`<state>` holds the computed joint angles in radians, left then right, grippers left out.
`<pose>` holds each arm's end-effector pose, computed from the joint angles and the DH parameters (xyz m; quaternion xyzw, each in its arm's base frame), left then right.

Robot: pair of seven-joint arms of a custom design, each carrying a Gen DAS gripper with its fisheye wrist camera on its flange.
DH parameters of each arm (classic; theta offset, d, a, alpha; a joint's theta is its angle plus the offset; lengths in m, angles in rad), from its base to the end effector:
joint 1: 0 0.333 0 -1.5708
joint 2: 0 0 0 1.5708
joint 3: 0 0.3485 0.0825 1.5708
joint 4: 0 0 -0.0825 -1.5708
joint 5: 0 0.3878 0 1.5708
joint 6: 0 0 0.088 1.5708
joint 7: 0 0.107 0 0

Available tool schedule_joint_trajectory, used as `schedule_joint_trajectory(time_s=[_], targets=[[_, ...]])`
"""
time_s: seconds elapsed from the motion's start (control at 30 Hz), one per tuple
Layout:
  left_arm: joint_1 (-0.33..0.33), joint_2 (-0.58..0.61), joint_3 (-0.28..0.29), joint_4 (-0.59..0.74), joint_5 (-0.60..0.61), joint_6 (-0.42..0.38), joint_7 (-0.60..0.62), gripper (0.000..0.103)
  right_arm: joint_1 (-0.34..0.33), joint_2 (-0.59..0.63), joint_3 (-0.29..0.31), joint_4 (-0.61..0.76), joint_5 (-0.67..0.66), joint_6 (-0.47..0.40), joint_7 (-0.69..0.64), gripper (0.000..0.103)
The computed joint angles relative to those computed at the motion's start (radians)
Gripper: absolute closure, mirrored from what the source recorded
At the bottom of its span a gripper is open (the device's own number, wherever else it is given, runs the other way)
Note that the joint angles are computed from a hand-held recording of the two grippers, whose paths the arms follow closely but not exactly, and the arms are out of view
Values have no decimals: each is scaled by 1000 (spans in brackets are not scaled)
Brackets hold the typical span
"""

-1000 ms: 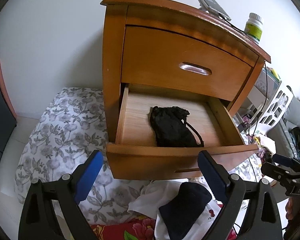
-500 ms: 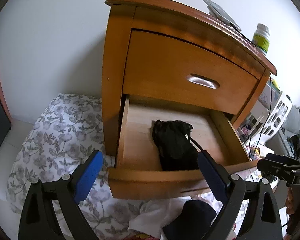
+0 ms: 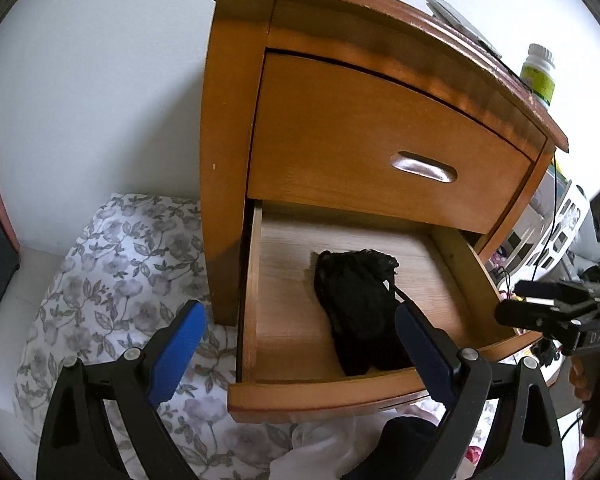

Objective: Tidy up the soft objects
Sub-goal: 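Lower the right tool onto the black lacy garment and close it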

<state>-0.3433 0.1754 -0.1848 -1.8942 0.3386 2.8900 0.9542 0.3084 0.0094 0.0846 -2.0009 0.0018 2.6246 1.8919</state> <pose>0.5630 -0.3412 0.5396 -0.5832 0.7034 -0.3684 0.1716 0.5593 0.2316 0.5537 -0.6973 0.6499 -0.1246 0.2755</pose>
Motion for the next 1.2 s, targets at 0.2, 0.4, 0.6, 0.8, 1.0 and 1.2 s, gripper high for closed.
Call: schedule_joint_trajectory(time_s=[0.2,0.4,0.6,0.8,1.0,1.2], targets=[[10,26,-11,22,-37,-15,48,7,-11,90,-3,108,73,-102,-133,10],[7,51,-6,46,-61,-34,76,7,-18,150,-3,184,89,-195,-214,16],[-12,70,16,75,-24,-93,54,7,-17,218,-2,282,85,-294,-293,22],[-11,81,19,96,-3,-140,43,7,-9,279,-7,363,66,-368,-315,33],[-7,87,22,100,15,-143,38,7,-5,335,-8,429,60,-440,-329,36],[1,91,25,97,14,-137,33,7,3,412,-10,526,45,-534,-348,36]])
